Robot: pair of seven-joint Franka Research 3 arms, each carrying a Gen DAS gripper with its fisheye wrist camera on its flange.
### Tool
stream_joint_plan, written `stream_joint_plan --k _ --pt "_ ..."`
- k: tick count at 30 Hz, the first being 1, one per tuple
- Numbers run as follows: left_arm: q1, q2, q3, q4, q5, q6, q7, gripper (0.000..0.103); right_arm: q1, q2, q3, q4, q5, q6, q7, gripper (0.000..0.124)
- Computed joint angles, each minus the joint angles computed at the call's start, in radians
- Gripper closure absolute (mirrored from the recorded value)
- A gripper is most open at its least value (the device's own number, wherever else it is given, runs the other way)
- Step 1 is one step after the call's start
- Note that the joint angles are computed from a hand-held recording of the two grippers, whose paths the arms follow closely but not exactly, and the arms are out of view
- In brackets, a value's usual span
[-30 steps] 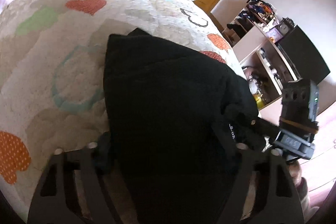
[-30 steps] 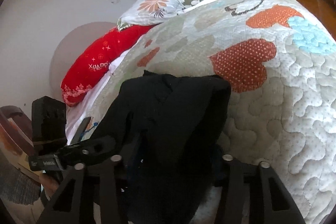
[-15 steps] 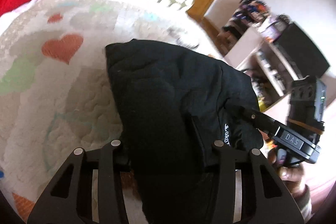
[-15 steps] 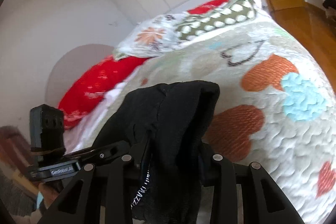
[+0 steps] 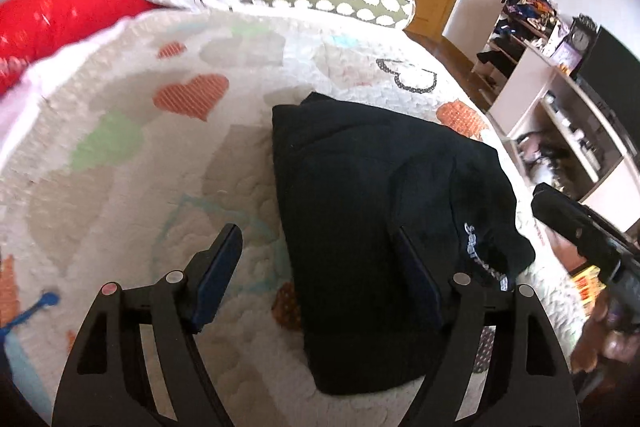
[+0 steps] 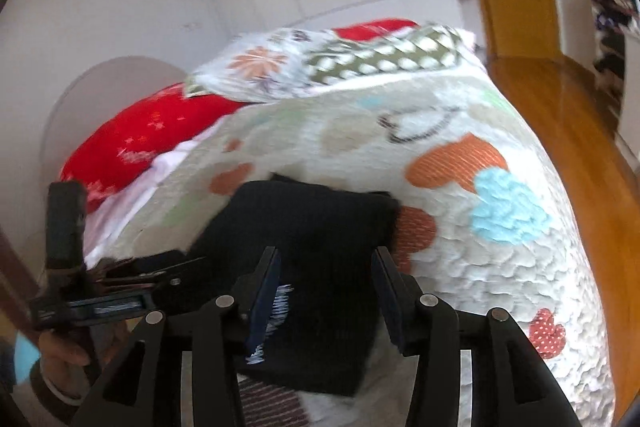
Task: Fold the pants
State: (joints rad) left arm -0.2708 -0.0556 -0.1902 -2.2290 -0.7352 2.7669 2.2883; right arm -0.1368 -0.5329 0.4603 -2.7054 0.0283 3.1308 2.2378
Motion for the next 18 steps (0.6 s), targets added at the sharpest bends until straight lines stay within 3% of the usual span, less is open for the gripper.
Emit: stream_joint_plan --k 4,7,9,14,18 --pt "-0.011 0.002 -0.017 -0.047 0.090 0.100 -0.075 0.024 -0.025 0.027 0.071 0.033 -0.051 -0.078 0.026 0.078" --pt "-0.022 0.013 -0.019 -0.050 0.109 0.133 -0.091 0.024 -0.117 0.054 0.177 0.064 -0.138 -0.162 0.115 0.078" --pt "-0.021 0.013 -0.024 -0.059 0.163 0.165 -0.138 0.024 -0.171 0.043 0.230 0.066 -0.199 -0.167 0.171 0.078" --pt "-0.043 -0.030 -0.009 -0.099 0.174 0.194 -0.156 0.024 -0.072 0.016 0.121 0.052 -0.201 -0.173 0.203 0.078" --pt "-0.070 -0.065 0.011 -0.134 0.215 0.223 -0.200 0.024 -0.087 -0.040 0.135 0.066 -0.268 -0.223 0.271 0.075"
